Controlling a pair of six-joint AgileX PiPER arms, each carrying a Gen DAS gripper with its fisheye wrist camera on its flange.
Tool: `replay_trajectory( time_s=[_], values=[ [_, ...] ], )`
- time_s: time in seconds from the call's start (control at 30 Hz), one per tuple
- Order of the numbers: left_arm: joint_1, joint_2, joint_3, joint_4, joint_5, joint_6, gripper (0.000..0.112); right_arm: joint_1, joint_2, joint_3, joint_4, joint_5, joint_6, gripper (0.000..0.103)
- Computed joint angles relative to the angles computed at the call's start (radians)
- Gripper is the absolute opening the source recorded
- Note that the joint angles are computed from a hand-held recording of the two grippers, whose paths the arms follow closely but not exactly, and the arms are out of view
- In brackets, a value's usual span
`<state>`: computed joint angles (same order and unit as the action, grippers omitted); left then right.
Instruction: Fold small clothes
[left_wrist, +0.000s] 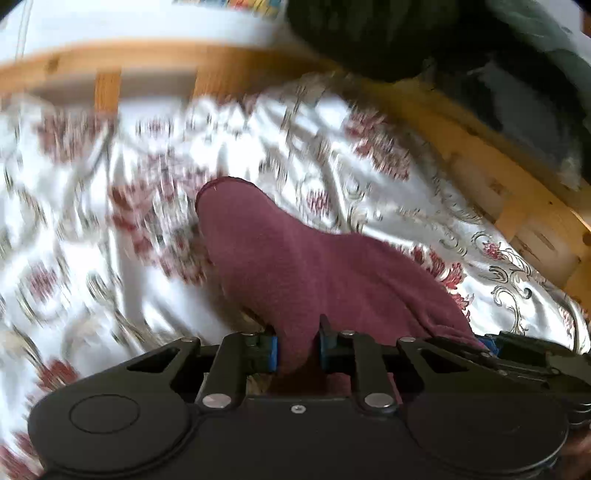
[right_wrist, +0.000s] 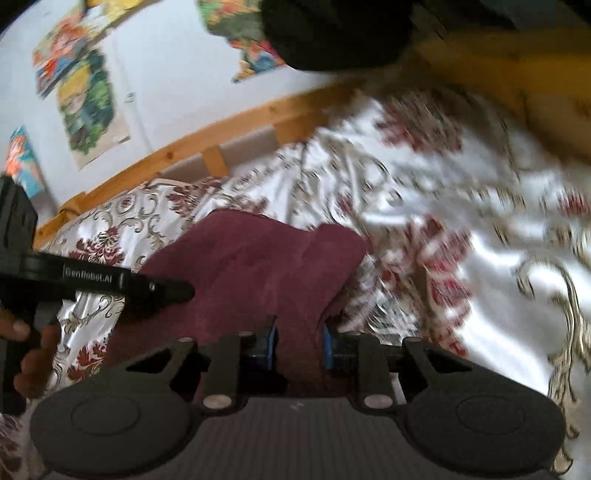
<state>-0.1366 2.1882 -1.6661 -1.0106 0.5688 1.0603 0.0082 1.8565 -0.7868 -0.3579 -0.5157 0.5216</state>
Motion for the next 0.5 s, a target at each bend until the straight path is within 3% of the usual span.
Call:
replay_trajectory(
  time_s=[0.13,0.27,0.4,0.5],
  values=[
    [0.05,-0.072,0.095,-0.165,-0.058,0.25,0.02,0.12,0.012,-0.053,0.246,0.013,-0.266,0.026],
    [0.111,-0.083,0.107,-0.281,-0.119,0.373,0.02,0.21,0.093,-0.226,0.355,0.062,-0.38,0.026],
    [0.172,-0.049,0.071,-0.387,-0.18,0.43,0.02,0.254,0.218,-0.484,0.292,0.179,-0.248,0.026],
    [0.209,0.002,0.015,-0.329,-0.217,0.342,0.02,0.287,0.337,-0.701,0.181,0.309,-0.162,0.026]
  ],
)
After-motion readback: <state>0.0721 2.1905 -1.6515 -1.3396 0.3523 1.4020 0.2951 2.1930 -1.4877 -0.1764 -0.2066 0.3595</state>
